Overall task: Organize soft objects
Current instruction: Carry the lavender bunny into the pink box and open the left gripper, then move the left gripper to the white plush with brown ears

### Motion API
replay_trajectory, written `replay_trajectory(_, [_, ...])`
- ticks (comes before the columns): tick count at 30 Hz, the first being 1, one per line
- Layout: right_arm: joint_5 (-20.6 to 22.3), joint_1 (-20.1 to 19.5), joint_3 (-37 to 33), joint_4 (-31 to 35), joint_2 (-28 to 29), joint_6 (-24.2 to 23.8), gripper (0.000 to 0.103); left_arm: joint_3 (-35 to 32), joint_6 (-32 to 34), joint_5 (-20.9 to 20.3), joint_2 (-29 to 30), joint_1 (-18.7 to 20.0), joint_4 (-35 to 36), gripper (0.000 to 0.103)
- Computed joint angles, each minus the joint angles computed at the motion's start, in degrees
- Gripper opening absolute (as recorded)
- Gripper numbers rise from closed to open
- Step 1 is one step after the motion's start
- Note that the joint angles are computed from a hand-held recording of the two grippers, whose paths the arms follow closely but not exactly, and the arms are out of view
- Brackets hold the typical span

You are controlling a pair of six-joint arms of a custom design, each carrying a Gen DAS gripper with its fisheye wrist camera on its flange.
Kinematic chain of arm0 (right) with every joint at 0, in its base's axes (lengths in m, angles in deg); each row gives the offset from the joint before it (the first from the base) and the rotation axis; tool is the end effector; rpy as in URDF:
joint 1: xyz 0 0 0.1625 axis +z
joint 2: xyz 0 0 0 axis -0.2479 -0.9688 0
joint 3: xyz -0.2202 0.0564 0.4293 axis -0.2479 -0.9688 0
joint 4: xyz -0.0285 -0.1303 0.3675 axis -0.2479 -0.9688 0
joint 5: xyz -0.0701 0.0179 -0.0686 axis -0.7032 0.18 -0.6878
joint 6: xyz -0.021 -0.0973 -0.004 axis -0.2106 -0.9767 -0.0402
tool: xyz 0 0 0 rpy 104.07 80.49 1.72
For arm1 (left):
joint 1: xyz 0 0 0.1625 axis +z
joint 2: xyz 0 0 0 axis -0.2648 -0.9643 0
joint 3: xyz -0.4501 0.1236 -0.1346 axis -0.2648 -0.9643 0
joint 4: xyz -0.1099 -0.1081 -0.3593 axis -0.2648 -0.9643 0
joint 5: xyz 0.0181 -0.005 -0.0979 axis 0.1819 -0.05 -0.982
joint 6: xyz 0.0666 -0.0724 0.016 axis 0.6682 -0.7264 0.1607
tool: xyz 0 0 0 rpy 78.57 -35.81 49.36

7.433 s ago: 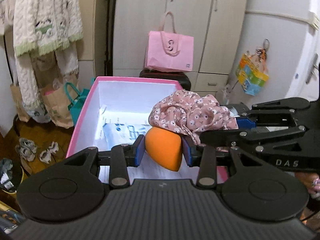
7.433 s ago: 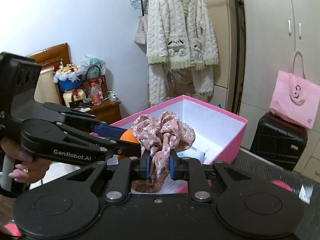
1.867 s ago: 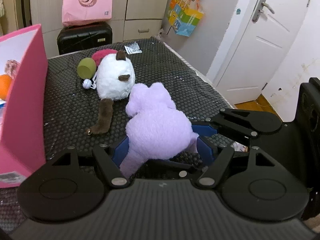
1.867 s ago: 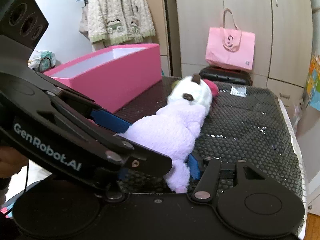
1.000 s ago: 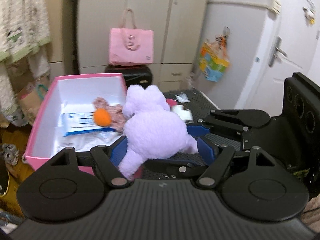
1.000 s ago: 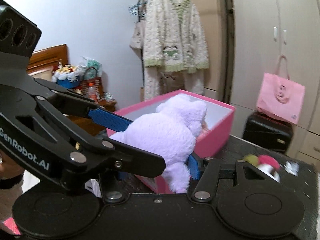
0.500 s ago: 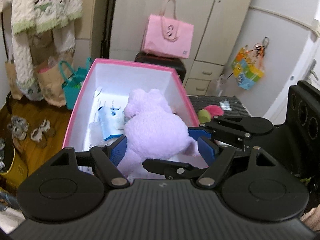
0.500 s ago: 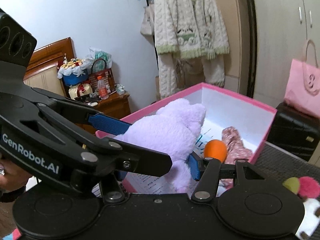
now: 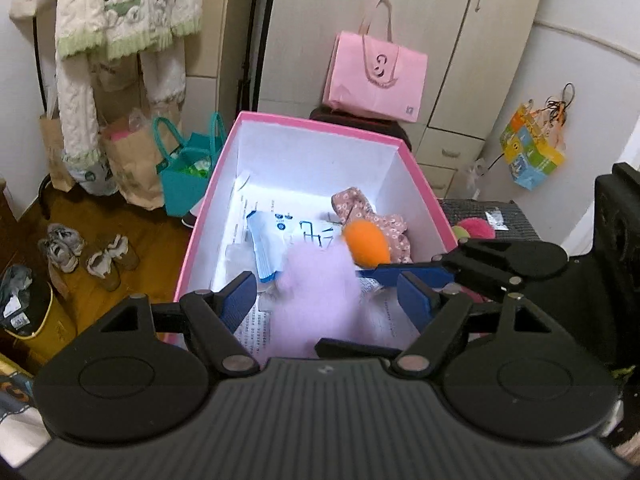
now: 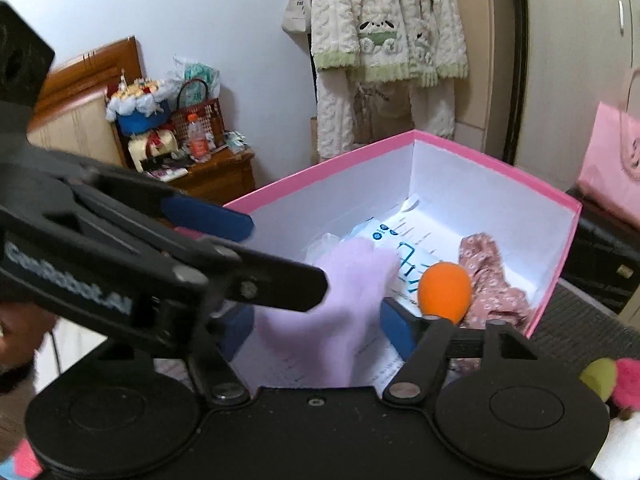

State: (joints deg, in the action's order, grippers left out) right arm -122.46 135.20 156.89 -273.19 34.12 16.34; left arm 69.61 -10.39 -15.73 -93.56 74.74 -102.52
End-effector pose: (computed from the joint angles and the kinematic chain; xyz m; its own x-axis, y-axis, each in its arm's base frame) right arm 0.3168 -0.3837 0.0279 -0.7186 -0.3050 0.6250 -0.6529 0.6054 -0.4551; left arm -0.0926 -0.4718 0.2964 -0.6745 0.6328 -0.3803 0.7379 0.5940 -0.3204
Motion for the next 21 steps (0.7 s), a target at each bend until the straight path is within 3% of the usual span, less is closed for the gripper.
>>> replay_trajectory(3, [-3.6, 1.6, -0.4, 0.7, 0.2, 0.1, 0.076, 0.4, 0.2, -0.1, -1.4, -0.5, 0.7, 0.077])
replay_trajectory(16, [-11.3, 8.5, 2.9, -1.8, -1.4, -0.1, 0.076, 3.2, 2.8, -0.4, -9.3, -4.6, 4.2, 0.077])
replay_trajectory(21, [-13.7, 11.2, 5.3, -1.6, -3.1, 0.9, 0.077, 3.4, 2.7, -1.1, -12.5, -7.1, 8.9, 0.077])
